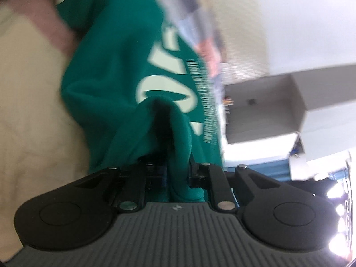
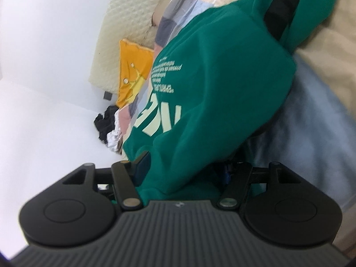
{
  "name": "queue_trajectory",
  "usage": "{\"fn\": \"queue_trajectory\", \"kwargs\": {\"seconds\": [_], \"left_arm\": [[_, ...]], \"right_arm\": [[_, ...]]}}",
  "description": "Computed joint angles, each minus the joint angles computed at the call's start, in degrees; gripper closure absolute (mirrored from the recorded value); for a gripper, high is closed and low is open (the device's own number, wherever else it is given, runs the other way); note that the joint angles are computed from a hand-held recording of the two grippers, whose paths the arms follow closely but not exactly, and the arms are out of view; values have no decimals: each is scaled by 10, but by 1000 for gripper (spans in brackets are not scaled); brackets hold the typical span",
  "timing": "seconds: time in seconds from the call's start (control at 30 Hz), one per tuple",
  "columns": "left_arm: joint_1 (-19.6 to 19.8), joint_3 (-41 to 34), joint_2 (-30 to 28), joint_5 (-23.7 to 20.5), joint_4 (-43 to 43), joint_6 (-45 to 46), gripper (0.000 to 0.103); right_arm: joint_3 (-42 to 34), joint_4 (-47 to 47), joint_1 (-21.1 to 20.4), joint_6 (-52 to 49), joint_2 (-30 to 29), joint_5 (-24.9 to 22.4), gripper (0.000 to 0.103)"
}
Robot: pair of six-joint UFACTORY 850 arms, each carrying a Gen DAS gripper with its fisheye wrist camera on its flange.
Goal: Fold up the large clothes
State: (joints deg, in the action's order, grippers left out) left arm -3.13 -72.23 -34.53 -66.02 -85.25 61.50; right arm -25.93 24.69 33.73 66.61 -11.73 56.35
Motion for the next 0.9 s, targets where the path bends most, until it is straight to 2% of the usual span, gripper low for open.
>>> {"fn": "queue_trajectory", "kwargs": {"seconds": [0.07,0.13,0.17,0.27,0.3,0.37,0.4,0.6,0.67,0.77,0.8,0.83,0.87,0.9], "left_arm": [[17,24,14,-41,-13,37,86],[28,36,21,-77,-20,54,86],[31,40,25,-82,-21,61,86],[35,40,22,-97,-16,62,85],[35,38,19,-101,-16,57,81],[30,35,15,-91,-18,40,59],[30,33,14,-83,-13,29,41],[21,12,-10,-70,10,-33,29],[10,-3,-22,-66,19,-41,29],[-7,-12,-23,-16,32,-45,31],[-12,-16,-27,-9,30,-49,39],[-14,-17,-28,1,29,-55,54],[-16,-20,-30,12,33,-63,61],[-17,-22,-31,21,40,-66,74]], "right_arm": [[-3,-10,-3,0,-2,0,50],[-2,-3,0,-6,0,5,65],[-1,3,3,-12,4,5,76],[5,41,18,-55,14,24,85],[6,48,21,-66,16,30,87],[10,54,24,-73,19,42,88],[12,54,25,-71,19,50,89],[15,52,30,-85,19,71,89],[14,52,30,-87,18,67,89],[12,44,23,-82,14,56,89],[6,42,19,-84,12,47,89],[4,43,18,-85,11,38,89],[0,43,16,-87,10,27,89],[-3,42,14,-87,8,14,89]]}}
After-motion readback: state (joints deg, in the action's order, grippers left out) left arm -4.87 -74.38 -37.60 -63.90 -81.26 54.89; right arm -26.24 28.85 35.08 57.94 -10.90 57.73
